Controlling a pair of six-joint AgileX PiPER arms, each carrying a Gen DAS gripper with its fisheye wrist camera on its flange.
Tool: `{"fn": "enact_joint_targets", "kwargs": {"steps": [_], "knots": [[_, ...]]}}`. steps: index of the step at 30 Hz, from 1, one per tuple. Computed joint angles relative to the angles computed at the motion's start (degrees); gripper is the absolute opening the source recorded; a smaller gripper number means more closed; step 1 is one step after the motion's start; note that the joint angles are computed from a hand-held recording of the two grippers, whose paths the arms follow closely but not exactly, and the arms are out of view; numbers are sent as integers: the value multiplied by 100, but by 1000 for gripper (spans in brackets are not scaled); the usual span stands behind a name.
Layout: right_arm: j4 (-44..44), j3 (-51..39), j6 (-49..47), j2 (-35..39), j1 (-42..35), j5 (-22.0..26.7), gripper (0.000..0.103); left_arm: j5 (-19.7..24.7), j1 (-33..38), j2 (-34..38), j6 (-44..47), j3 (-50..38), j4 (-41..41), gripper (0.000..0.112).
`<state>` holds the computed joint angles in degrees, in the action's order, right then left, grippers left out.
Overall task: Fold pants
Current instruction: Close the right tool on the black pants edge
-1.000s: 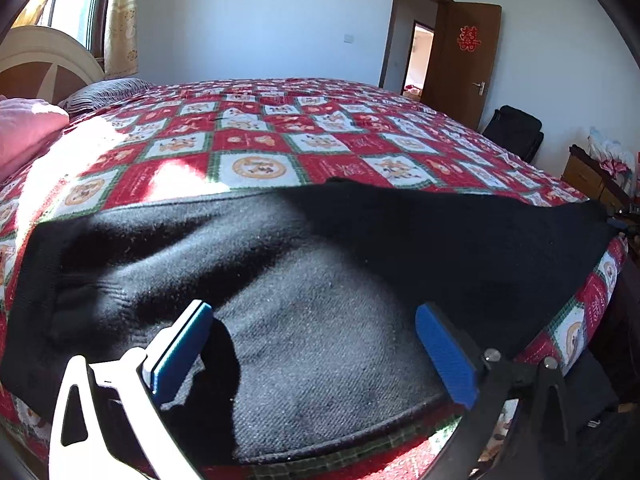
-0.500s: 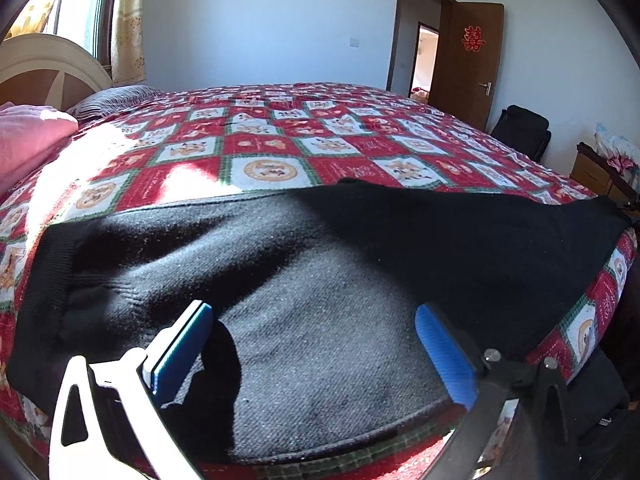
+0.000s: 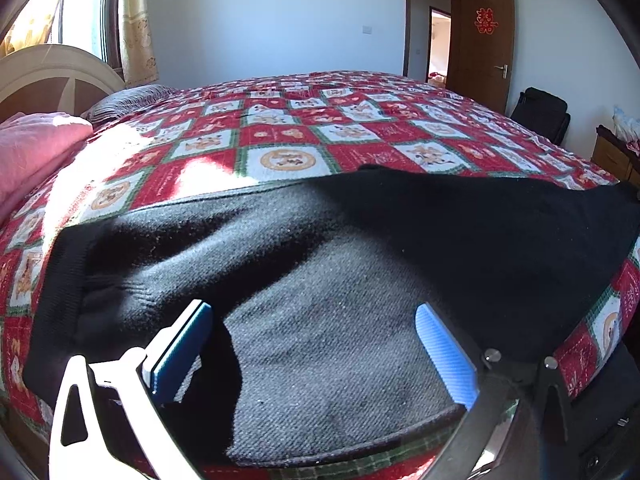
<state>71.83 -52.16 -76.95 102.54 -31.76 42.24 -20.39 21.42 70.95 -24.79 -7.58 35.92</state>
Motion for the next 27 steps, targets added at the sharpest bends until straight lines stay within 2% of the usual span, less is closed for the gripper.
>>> {"fn": "enact_joint_targets", "kwargs": {"steps": [3, 5, 7, 8, 12, 16, 21, 27], "knots": [[670, 175, -641, 81, 38, -211, 29, 82, -85, -7, 103, -13, -186, 103], [640, 258, -607, -61, 147, -412, 23, 166, -118, -27, 38, -42, -137, 103], [547, 253, -462, -111, 69, -126, 15, 169, -19, -14, -281, -81, 245, 103], [591, 297, -477, -155, 65, -60, 14, 173, -8, -10, -323, -89, 295, 103], [672, 407, -560, -284, 289, -460, 14, 146, -2, 6, -247, -82, 234, 103], [706, 396, -437, -263, 152, -322, 13, 167, -20, -4, -246, -80, 221, 103], [938, 709, -699, -888, 279, -224, 13, 156, -27, -1, -196, -75, 167, 103], [1228, 1132, -953, -1633, 901, -556, 13, 156, -27, 0, -194, -72, 161, 103]]}}
